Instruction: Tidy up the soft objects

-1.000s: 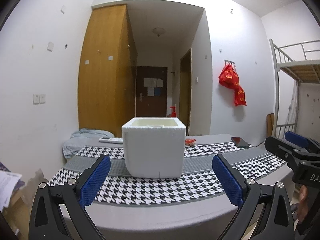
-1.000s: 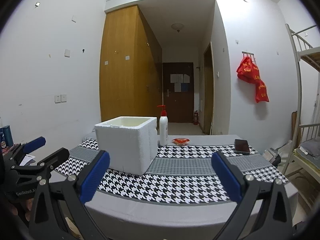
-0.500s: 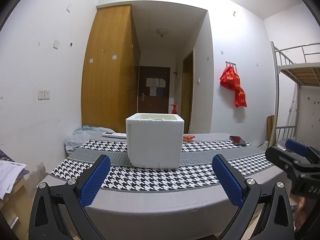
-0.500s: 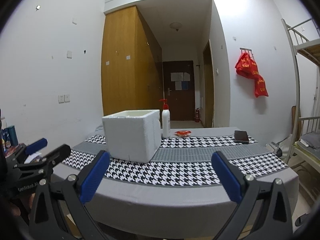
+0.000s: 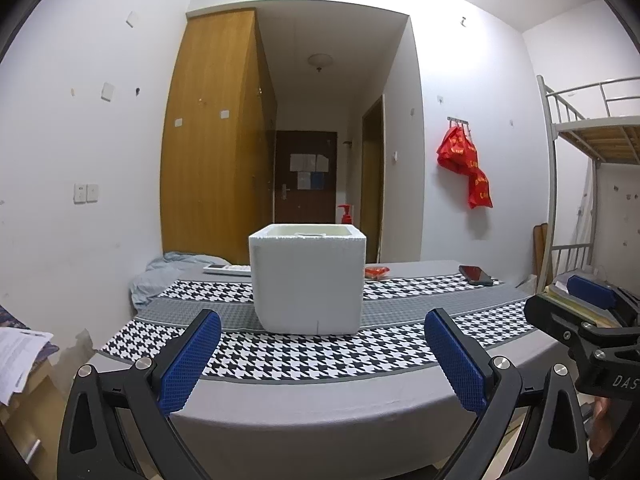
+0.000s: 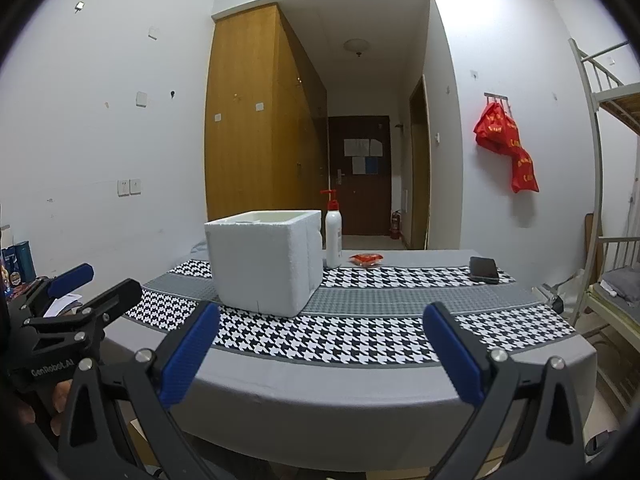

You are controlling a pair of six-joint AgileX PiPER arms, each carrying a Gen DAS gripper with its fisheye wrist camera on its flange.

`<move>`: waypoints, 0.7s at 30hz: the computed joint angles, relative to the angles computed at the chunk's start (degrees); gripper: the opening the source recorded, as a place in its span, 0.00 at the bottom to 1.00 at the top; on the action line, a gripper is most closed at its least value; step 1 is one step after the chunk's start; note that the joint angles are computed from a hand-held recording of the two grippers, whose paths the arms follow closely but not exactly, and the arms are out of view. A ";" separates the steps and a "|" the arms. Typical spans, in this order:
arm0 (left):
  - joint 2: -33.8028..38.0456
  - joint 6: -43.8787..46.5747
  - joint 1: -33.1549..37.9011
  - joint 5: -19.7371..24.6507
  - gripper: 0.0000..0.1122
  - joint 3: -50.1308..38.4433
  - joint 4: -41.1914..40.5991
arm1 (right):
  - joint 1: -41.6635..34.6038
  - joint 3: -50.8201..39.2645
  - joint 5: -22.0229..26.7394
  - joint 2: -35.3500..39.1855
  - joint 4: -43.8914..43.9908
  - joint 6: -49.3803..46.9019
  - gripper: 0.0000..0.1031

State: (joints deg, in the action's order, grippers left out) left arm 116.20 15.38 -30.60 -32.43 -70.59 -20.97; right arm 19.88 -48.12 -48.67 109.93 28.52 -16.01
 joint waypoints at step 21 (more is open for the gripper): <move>0.07 0.04 -0.11 0.85 0.91 -0.39 0.17 | -0.57 0.05 1.17 -0.25 -0.41 -0.06 1.00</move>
State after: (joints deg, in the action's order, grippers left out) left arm 116.27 15.43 -30.71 -31.58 -70.99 -20.80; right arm 19.31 -48.07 -47.50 109.67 28.11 -16.07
